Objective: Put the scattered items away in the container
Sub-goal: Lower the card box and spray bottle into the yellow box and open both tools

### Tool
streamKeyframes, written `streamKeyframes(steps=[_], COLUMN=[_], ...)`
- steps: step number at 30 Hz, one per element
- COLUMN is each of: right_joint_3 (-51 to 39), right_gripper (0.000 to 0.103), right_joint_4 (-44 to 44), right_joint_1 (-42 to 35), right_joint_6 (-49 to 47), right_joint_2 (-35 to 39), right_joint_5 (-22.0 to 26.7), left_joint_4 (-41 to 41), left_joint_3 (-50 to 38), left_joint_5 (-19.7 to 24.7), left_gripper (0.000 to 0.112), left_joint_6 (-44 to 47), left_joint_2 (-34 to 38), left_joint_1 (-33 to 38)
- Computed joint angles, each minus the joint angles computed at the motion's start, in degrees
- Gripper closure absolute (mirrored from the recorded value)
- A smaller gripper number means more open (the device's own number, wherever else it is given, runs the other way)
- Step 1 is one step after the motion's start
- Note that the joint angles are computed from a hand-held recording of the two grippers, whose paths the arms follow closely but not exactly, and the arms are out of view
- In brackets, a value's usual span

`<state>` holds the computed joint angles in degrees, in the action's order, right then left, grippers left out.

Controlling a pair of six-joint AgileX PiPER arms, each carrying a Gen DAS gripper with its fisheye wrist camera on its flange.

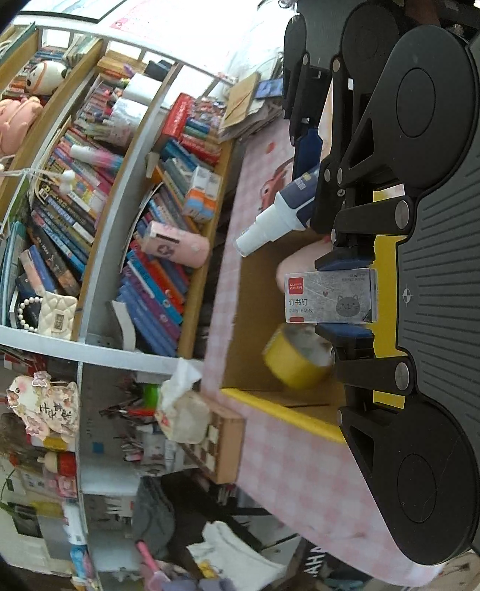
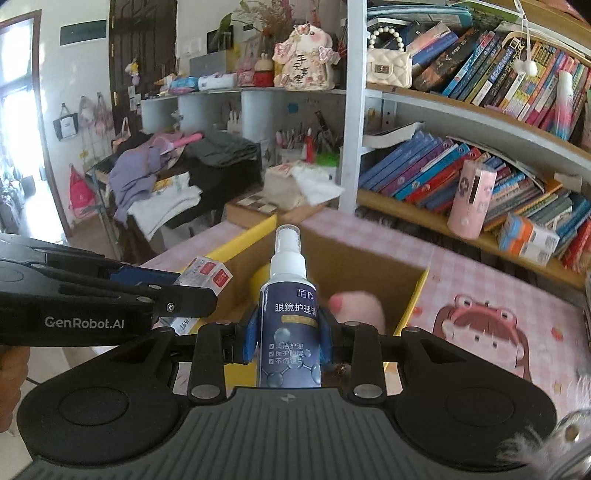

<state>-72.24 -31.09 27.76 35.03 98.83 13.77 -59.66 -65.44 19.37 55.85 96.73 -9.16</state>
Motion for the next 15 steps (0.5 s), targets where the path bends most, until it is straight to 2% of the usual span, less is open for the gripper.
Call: streamKeyframes(steps=[2,5,7,10,15], right_joint_3=[-3.6,-9.5,-13.4,-20.4,-36.9], right_gripper=[0.072,0.072,0.072,0.072,0.072], right_joint_4=[8.6,22.4,28.1,32.5,37.7], right_joint_1=[-2.1,-5.1,-6.7,-8.4,-10.2], right_joint_6=[-9.4,-23.2,-29.5,-35.7,-45.4], right_joint_2=[2.7,7.2,10.2,15.2,25.5], right_joint_5=[0.2,2.1,3.7,6.5,14.5], left_joint_4=[2.2,9.6,14.9,26.8,42.0], left_joint_3=[-3.4,-9.5,-13.1,-19.9,-28.5], left_joint_5=[-0.2,-0.4,0.0,1.6,5.4], left_gripper=[0.084,0.084,0.084,0.084,0.084], left_joint_6=[-2.2,-10.0,-15.4,-26.3,-39.1], left_joint_2=[3.0,7.9,10.9,16.0,23.0], left_joint_1=[-0.4,-1.1,-1.3,-2.0,-3.6])
